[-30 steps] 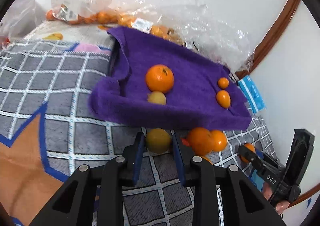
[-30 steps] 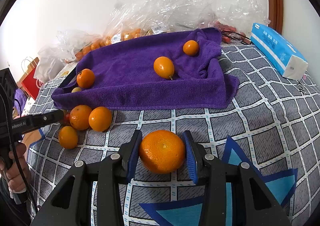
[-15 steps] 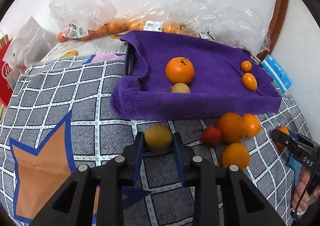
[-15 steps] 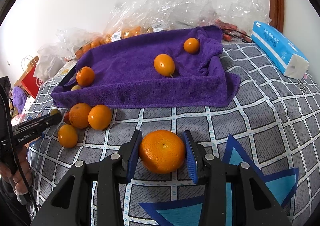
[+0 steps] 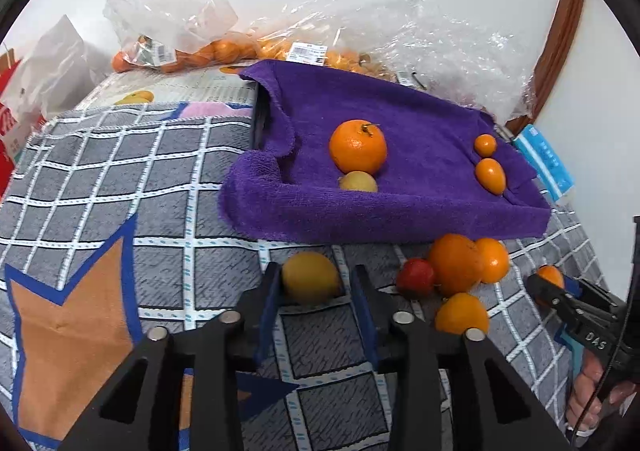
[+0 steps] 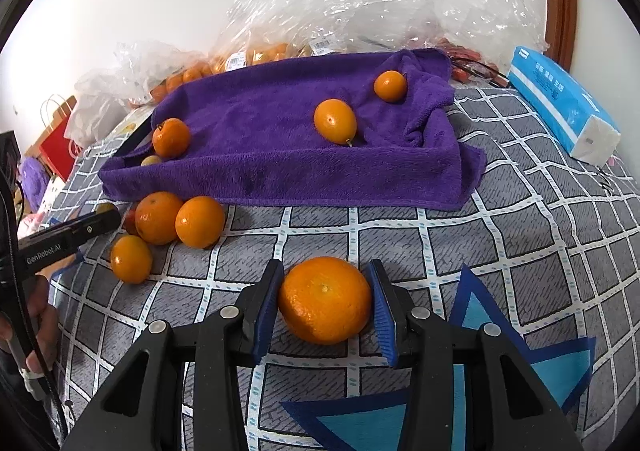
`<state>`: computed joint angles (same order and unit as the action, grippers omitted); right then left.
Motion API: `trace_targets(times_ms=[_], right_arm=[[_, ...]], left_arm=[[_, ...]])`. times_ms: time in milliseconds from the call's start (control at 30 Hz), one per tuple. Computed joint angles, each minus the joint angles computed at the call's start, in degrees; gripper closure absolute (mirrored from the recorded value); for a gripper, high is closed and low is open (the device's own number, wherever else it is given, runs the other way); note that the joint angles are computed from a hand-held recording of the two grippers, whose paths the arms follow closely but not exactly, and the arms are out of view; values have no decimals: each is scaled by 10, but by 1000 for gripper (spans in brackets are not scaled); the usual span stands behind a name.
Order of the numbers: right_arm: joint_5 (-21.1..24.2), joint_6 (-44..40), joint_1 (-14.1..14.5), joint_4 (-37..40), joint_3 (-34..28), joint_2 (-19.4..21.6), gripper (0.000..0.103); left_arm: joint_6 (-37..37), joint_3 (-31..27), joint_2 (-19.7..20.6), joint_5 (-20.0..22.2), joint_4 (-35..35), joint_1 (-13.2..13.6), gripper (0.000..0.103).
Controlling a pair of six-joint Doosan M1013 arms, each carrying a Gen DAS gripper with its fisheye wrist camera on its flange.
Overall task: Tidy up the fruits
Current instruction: 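Grasp and lift the yellow-green fruit with the left tool, then carry the yellow-green fruit and the large orange over the purple towel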
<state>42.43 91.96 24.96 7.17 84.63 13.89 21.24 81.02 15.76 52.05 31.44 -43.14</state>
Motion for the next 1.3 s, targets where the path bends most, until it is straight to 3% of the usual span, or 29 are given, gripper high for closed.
trace_targets(times_ms=[267, 367, 400, 433, 500, 733, 1300], right_arm=[[5, 34, 9, -55, 4, -4, 51], [11, 54, 16, -90, 2, -3, 52], [12, 61, 19, -103, 2, -3, 57], [11, 62, 21, -109, 2, -4, 62], [12, 63, 22, -114, 2, -4, 62], [8, 61, 19, -99, 4, -7, 62], [-26, 10, 21, -50, -12, -17, 62]], left_arm=[[2, -7, 5, 12, 7, -4, 61], [-24, 3, -3, 3, 15, -3, 72], [-31, 8, -6, -5, 16, -2, 76], [-37, 13, -9, -13, 18, -2, 76], [-53, 17, -12, -15, 36, -6, 76], [-94, 27, -20, -22, 104, -21, 76], [-170, 55, -41, -66, 171, -28, 76]])
